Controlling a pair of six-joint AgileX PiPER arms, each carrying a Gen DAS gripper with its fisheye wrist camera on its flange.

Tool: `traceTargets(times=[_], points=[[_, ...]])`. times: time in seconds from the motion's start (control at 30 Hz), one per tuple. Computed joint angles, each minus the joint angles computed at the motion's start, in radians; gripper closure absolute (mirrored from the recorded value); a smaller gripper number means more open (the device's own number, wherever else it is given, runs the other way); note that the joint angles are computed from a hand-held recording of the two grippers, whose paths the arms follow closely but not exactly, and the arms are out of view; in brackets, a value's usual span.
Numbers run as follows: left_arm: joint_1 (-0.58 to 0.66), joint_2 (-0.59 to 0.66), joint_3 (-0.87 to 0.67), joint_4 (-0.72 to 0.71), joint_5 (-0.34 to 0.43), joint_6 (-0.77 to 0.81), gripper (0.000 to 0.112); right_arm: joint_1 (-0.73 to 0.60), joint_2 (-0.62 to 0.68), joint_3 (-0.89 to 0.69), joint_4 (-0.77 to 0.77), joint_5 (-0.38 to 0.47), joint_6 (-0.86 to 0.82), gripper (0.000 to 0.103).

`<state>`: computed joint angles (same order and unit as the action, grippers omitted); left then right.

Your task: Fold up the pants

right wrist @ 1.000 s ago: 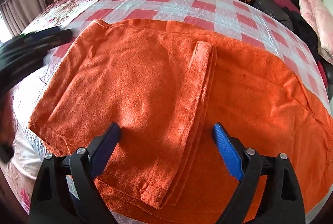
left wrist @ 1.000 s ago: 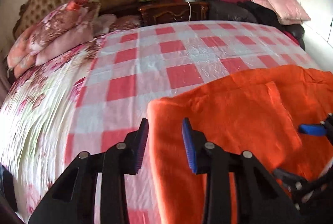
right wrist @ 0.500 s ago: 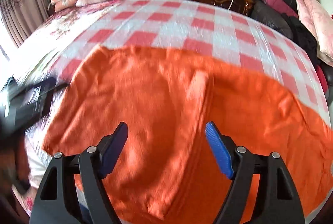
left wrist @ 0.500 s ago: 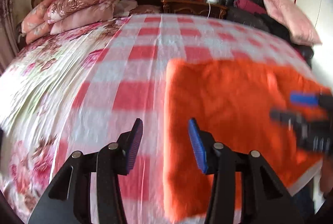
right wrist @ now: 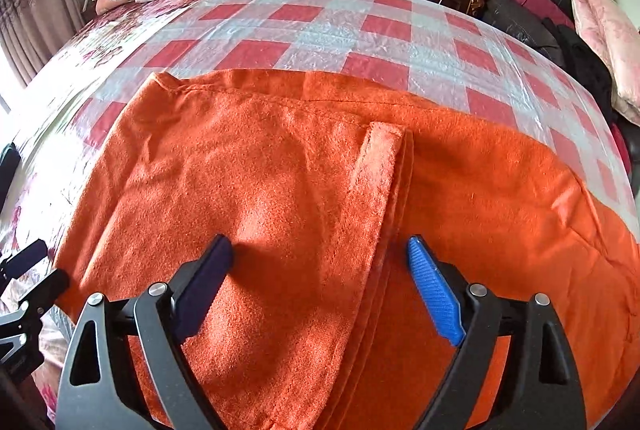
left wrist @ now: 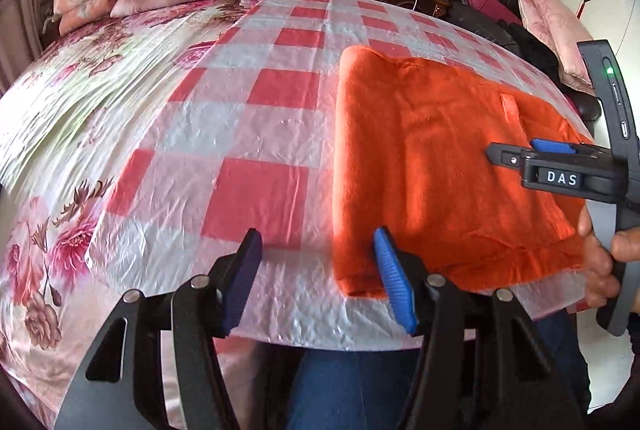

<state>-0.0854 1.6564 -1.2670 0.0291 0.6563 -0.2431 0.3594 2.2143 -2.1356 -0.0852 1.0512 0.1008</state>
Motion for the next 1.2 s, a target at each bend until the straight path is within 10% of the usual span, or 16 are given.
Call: traceTargets(times=[0.3,0.47,0.83,1.2], points=[[0.109,0.022,-0.044,-0.374,0.084,0.234,0.086,-0.009,-0.018,0.036,0.024,-0.029,-0.019,0.017],[0.209,0.039,-0.023,-0.705,0.144,0.418,0.066,-0.014,-0.027,0.058,0.033,-0.052,-0.032,0.016],[0.364,0.137,0.037,-1.216,0.356,0.601,0.065,-0.019,-0.04,0.087,0.048,-0.08,-0.051,0.014],[0.327,0.142,-0.044,-1.093,0.27,0.503,0.068,-0.021,-0.04,0.085,0.052,-0.073,-0.057,0.014]])
